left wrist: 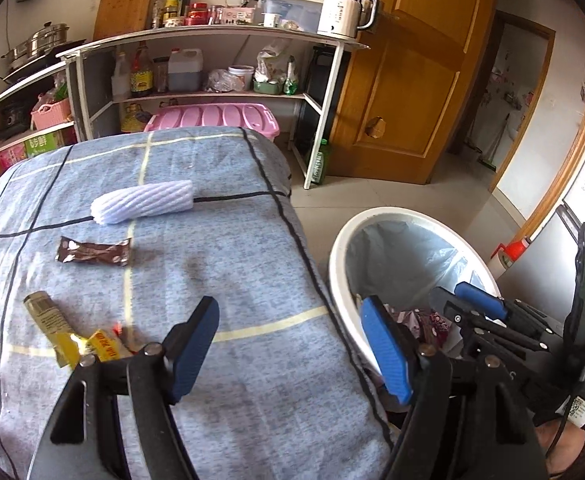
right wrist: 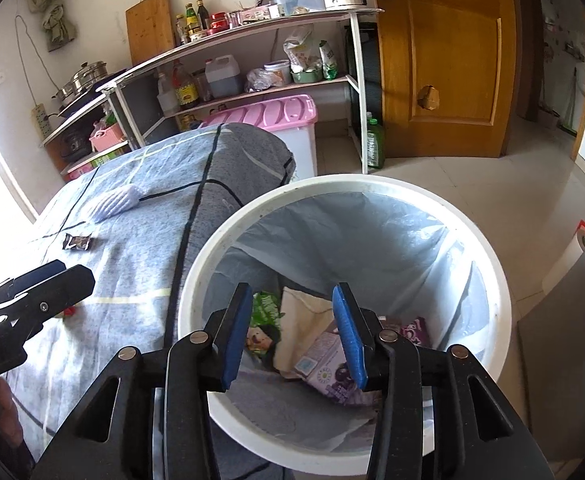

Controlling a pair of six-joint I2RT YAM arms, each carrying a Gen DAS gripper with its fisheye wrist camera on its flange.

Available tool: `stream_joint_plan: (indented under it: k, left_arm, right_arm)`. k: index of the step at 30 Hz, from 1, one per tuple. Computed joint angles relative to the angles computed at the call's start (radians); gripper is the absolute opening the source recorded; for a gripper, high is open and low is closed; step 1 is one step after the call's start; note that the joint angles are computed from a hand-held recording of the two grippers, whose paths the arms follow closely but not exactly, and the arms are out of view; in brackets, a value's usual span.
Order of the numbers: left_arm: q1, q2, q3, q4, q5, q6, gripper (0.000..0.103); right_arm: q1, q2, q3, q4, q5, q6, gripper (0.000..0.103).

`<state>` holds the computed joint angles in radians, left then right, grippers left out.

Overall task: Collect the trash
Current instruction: 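Move both tools back over the bed toward the yellow chip bag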

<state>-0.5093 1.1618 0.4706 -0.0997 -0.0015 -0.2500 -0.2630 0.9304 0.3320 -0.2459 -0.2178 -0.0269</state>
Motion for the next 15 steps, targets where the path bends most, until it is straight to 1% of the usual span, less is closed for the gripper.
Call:
stream_joint_plan:
  k: [3,5,8,15]
  left_arm:
    - [0.068,-0.063,-0.028,-0.039,0.004,0.037,0.076]
    - [0.113,-0.115,-0.052,-0.058,-0.012,0.056,0.076]
    - [0.205,-0.189,-0.089,-0.082,0.002,0.095,0.076]
    - [0.461,-0.251,-0.143,-0.093,0.054,0.229,0.076]
  right_arm:
    - [0.094,-0.018,-0.001,-0.002,0.029,0.049,0.047]
    - [0.151,-0.023,-0.003,0.007,0.036,0.082,0.049]
    - [0.261,-0.006,-0.001,0.030,0.092,0.134,0.051]
    - [0.448,0.074,0.015,0.091,0.165,0.210,0.051]
